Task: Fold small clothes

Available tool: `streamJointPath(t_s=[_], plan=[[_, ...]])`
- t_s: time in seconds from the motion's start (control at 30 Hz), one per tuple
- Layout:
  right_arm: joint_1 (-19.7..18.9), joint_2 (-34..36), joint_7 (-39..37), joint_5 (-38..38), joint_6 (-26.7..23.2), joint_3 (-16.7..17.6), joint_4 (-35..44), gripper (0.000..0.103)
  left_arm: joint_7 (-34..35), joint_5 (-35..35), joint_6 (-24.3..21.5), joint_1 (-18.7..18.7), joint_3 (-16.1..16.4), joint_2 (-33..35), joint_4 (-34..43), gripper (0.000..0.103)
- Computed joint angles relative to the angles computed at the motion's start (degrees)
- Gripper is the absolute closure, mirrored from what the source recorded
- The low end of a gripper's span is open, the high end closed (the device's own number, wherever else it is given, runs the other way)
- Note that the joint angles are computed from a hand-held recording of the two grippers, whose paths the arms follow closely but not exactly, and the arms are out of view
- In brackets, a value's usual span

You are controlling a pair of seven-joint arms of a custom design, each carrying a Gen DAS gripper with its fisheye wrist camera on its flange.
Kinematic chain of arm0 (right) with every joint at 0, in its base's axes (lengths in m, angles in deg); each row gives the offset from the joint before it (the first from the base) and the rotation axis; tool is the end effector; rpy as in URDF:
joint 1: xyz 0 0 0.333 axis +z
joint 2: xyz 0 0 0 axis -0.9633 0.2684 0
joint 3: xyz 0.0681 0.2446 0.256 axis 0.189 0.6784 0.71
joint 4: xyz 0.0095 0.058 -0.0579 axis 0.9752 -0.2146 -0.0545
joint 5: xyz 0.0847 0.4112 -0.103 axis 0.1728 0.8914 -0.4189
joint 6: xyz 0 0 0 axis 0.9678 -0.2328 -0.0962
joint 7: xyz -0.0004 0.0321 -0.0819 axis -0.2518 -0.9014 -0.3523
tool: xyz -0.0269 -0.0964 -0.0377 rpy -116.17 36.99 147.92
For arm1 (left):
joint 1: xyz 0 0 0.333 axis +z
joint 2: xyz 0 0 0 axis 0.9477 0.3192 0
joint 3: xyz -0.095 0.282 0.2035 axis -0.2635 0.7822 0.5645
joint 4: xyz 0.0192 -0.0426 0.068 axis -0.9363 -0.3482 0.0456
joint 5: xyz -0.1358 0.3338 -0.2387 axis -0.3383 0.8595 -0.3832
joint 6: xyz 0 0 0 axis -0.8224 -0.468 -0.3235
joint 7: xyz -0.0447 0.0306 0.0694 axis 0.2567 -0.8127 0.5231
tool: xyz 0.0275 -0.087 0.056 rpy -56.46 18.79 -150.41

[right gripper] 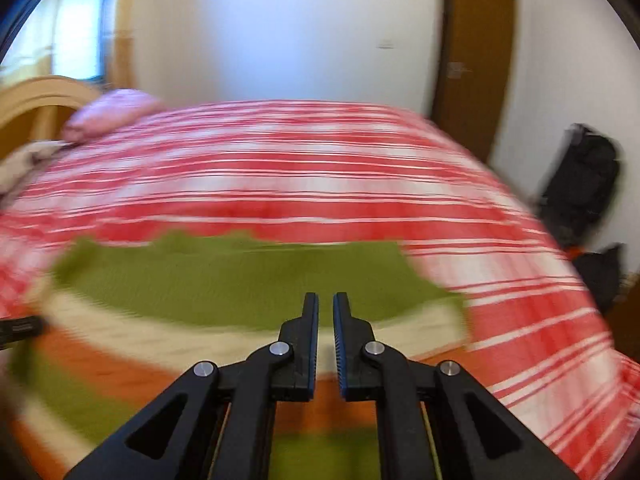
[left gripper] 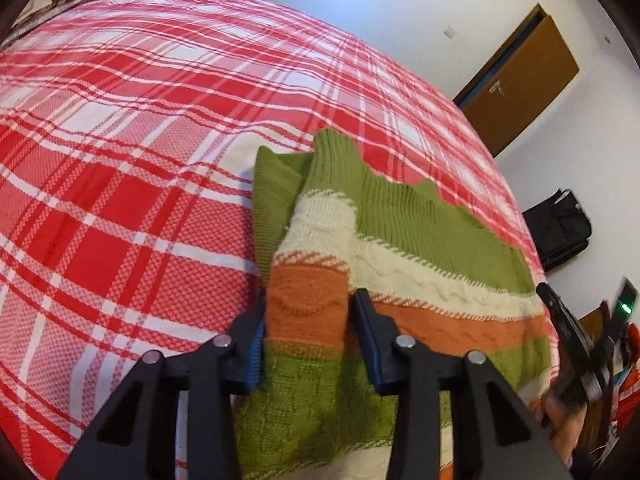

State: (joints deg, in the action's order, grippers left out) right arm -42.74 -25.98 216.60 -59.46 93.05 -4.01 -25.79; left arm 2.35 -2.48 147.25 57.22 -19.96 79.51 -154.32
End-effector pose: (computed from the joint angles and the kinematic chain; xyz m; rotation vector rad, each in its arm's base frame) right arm 0.6281 0.3892 0.4853 -1.5136 1.9336 -0.9016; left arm 0.6736 -0.3470 0.4501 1.8838 -2.2042 1.1097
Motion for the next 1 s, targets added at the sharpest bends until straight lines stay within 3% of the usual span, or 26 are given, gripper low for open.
streamJointPath(t_s=[0.07, 0.2, 0.27, 0.37, 0.43, 0.47, 0.5, 0.67, 0.83, 1.0], plan=[[-0.4, 1.6, -3.7, 2.2, 3.2, 1.3, 2.0, 0.096, 0.6, -0.7, 0.1, 0.3, -0.4, 0.0, 0.0, 0.055], [-0.9, 6.9, -10.9, 11.8, 5.5, 2.5, 5.6, 0.096, 1.9, -0.9, 0.1, 0.0, -0.8, 0.1, 0.2, 0.034], [2.1, 7.2, -6.6, 7.6, 7.5, -1.0, 4.3, 0.096, -1.1, 3.1, 0.9, -2.6, 1.7, -0.2, 0.0, 0.033], [2.6, 6.7, -6.1, 7.4, 8.1, -1.8, 3.6, 0.095, -6.0, 8.9, 1.8, -5.5, 4.8, -0.4, -0.2, 0.048], [2.7, 6.5, -5.8, 7.3, 8.4, -2.0, 3.3, 0.096, -5.1, 6.9, 2.3, -3.2, 2.5, -0.3, -0.5, 0.082], [2.7, 6.3, -5.6, 7.2, 8.7, -2.1, 2.9, 0.096, -2.4, 2.1, 1.5, -0.6, -0.2, -0.1, -0.3, 0.082], [2.7, 6.4, -5.5, 7.0, 8.8, -2.2, 2.9, 0.096, -2.5, 1.3, 1.4, 0.2, -0.9, -0.1, -0.3, 0.083], [2.8, 6.6, -4.8, 6.9, 9.5, -2.2, 3.1, 0.096, -6.9, 5.6, 2.3, -3.2, 2.6, -1.3, -1.1, 0.085], [2.5, 6.2, -3.8, 7.2, 11.6, -2.4, 2.2, 0.095, -6.2, 4.0, 3.2, -2.3, 0.8, -2.8, -1.1, 0.086], [0.8, 4.8, -2.8, 9.3, 17.3, -2.1, -0.4, 0.095, -6.7, 6.7, 3.6, -4.6, 1.0, -4.9, -0.3, 0.086]])
